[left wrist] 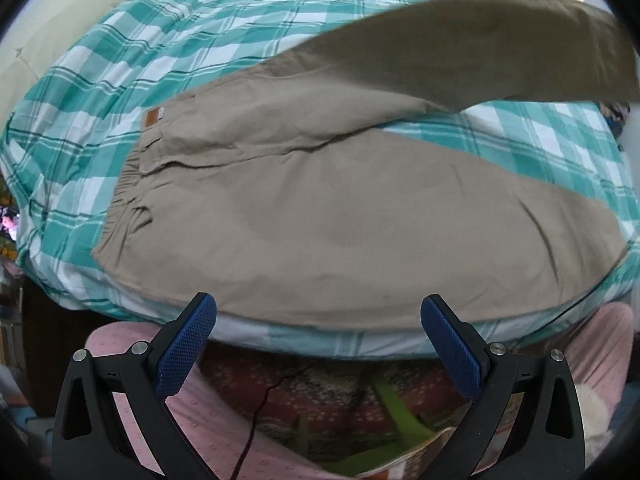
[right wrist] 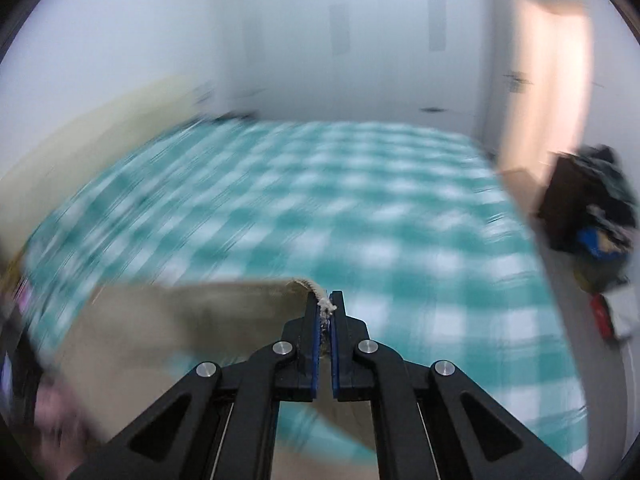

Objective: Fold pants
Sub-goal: 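Grasp the crossed trouser leg hem with the right gripper and lift it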

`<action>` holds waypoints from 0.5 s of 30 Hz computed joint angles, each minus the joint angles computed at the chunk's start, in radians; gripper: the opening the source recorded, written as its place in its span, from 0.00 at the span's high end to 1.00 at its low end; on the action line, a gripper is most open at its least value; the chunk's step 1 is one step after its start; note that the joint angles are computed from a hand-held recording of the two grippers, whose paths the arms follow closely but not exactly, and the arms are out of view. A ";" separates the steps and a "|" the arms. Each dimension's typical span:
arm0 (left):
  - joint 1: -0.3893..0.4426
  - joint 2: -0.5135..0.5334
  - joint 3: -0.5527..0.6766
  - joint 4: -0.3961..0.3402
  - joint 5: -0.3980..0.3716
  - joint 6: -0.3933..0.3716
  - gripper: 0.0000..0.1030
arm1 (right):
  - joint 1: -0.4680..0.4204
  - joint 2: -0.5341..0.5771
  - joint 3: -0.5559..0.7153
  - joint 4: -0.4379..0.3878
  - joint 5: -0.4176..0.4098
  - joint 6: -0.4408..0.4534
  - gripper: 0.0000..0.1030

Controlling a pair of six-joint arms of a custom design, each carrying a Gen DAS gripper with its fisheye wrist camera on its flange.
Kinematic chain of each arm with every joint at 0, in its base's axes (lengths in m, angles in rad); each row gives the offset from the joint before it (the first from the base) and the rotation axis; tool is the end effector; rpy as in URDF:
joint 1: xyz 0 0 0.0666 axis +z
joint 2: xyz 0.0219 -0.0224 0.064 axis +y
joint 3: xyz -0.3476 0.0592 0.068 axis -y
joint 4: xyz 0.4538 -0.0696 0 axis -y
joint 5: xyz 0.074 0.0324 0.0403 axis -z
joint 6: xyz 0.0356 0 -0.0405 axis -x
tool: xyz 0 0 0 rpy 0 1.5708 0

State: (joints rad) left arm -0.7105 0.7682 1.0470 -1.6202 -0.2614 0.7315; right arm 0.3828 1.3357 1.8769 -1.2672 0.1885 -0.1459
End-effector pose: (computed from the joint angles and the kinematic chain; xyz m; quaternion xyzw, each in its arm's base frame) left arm 0.2179 -0.1759 0.4403 -0.0253 0.9847 0.0223 0.1707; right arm 0.4455 0.1717 0.6458 -0.0690 0.9063 0.0238 0.4164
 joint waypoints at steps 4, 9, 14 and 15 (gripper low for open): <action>0.007 0.006 0.007 0.004 -0.003 0.004 0.01 | -0.120 0.305 0.273 -0.085 0.236 -0.073 0.62; 0.056 -0.014 -0.067 0.003 0.015 0.005 0.01 | -0.166 0.179 -0.066 0.015 0.085 -0.137 0.61; 0.119 0.036 -0.089 0.035 0.106 -0.024 0.02 | -0.215 0.082 -0.412 0.168 -0.238 -0.256 0.62; 0.115 0.043 -0.085 0.043 0.103 -0.033 0.02 | -0.222 0.081 -0.470 0.239 -0.306 -0.297 0.61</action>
State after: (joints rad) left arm -0.5959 0.8110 0.9616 -1.5768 -0.1588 0.6984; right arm 0.1610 1.4168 1.4070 -1.0280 -0.1175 -0.4426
